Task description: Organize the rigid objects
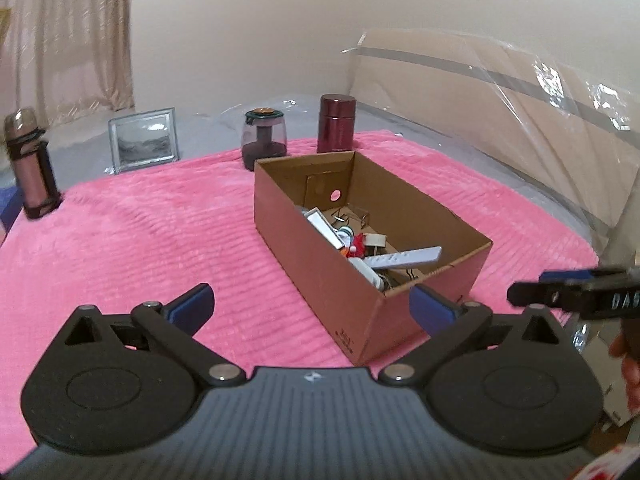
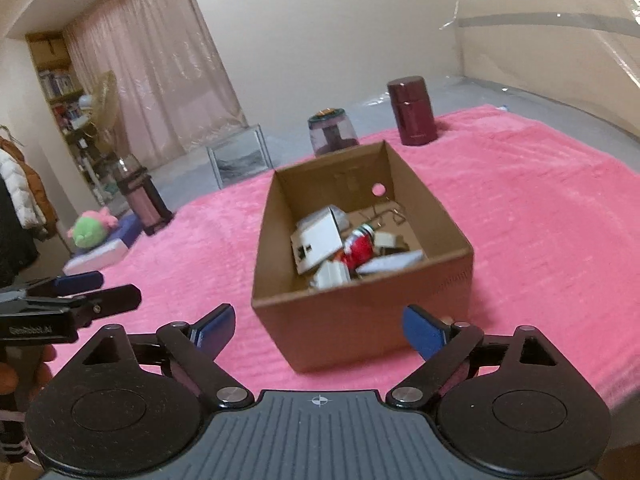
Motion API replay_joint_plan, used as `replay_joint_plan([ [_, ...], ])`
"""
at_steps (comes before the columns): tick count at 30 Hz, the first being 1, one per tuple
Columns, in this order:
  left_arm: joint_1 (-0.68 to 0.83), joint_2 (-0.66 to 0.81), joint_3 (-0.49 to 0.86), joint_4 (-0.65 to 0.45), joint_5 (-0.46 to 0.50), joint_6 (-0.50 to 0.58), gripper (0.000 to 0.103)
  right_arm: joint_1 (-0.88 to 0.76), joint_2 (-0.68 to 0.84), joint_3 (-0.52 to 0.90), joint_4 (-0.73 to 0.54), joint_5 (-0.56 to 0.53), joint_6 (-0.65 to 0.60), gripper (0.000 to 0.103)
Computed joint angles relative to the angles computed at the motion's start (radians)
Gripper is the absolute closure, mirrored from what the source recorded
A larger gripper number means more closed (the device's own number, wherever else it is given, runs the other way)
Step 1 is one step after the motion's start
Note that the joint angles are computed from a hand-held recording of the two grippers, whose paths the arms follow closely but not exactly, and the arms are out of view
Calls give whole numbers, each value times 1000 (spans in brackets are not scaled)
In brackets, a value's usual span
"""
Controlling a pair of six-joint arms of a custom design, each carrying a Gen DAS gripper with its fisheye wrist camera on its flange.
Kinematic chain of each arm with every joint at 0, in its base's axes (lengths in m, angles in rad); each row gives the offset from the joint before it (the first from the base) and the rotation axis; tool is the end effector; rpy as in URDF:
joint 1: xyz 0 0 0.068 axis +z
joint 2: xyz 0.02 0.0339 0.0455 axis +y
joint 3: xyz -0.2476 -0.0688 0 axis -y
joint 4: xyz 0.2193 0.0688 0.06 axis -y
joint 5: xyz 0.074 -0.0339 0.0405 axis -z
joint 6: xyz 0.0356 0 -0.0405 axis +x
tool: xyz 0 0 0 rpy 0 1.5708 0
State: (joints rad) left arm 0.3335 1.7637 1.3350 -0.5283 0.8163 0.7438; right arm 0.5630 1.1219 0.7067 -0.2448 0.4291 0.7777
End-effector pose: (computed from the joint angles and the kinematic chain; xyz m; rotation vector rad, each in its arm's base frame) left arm 0.3378 0.0896 0.2395 0.7369 2.0744 -0.4550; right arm 0.1952 0.1057 0.2378 0.4615 2.1271 0.2889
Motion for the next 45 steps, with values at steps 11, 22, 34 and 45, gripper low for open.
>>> replay_joint_plan([
  [11,137,-102,-213,33,-29,-33,6,225,66,24,-142,190,194,15],
  [22,258,-169,-356,34,-20,91,5,347,140,59,-203,251,310,15],
  [34,365,-187,-438,54,23,150,1,440,268,117,-219,291,331,15],
  [45,383,-164,-479,127,-45,125,2,465,314,129,-197,296,322,15],
])
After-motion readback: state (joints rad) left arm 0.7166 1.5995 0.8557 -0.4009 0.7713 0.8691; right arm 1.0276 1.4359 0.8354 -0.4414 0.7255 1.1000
